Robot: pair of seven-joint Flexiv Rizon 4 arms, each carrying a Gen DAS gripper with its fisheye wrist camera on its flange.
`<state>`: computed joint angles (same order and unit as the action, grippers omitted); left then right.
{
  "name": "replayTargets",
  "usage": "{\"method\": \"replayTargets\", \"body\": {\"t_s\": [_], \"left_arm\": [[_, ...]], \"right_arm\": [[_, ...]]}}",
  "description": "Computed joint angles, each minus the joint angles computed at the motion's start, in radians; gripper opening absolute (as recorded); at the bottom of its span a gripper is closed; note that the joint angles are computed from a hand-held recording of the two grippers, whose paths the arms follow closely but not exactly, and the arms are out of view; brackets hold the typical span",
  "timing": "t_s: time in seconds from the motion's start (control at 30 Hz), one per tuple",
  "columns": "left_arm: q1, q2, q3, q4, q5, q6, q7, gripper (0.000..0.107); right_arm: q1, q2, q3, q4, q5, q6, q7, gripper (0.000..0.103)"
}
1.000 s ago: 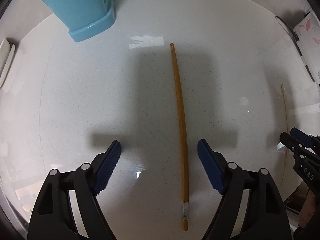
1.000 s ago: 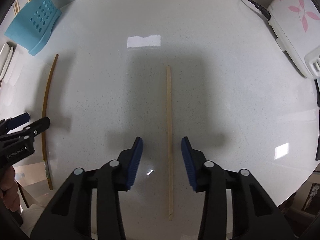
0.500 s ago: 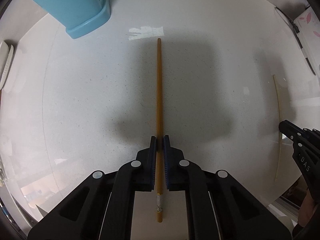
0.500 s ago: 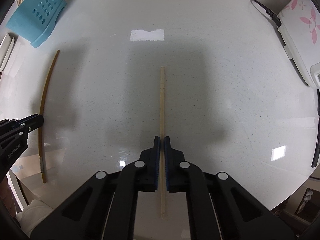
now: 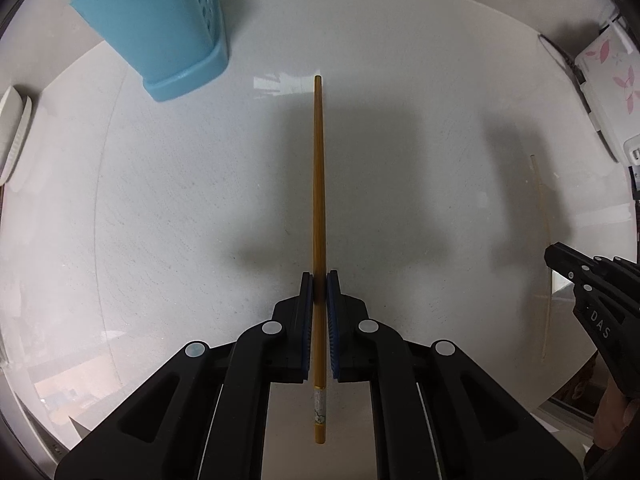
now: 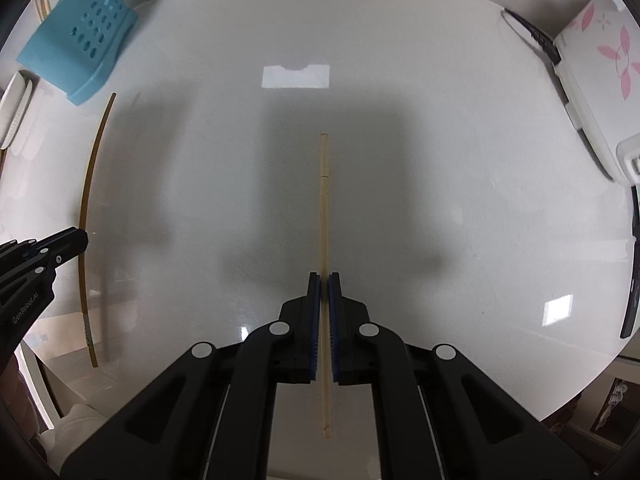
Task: Organize utensils
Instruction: 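Lift both chopsticks and carry them over the blue utensil holder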
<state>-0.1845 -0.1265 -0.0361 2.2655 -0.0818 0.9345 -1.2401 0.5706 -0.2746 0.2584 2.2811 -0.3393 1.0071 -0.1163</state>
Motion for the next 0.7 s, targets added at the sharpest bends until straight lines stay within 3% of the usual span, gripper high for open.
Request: {"method": "replayTargets", "body": {"t_s": [0.7], "left_arm": [[0.062, 0.184, 0.054, 0.048, -0.151, 0.071, 0.114, 0.006]], "right_arm": [[0.004, -0.036, -0.085, -0.159, -0.231, 0.035, -0.028, 0.003]]}}
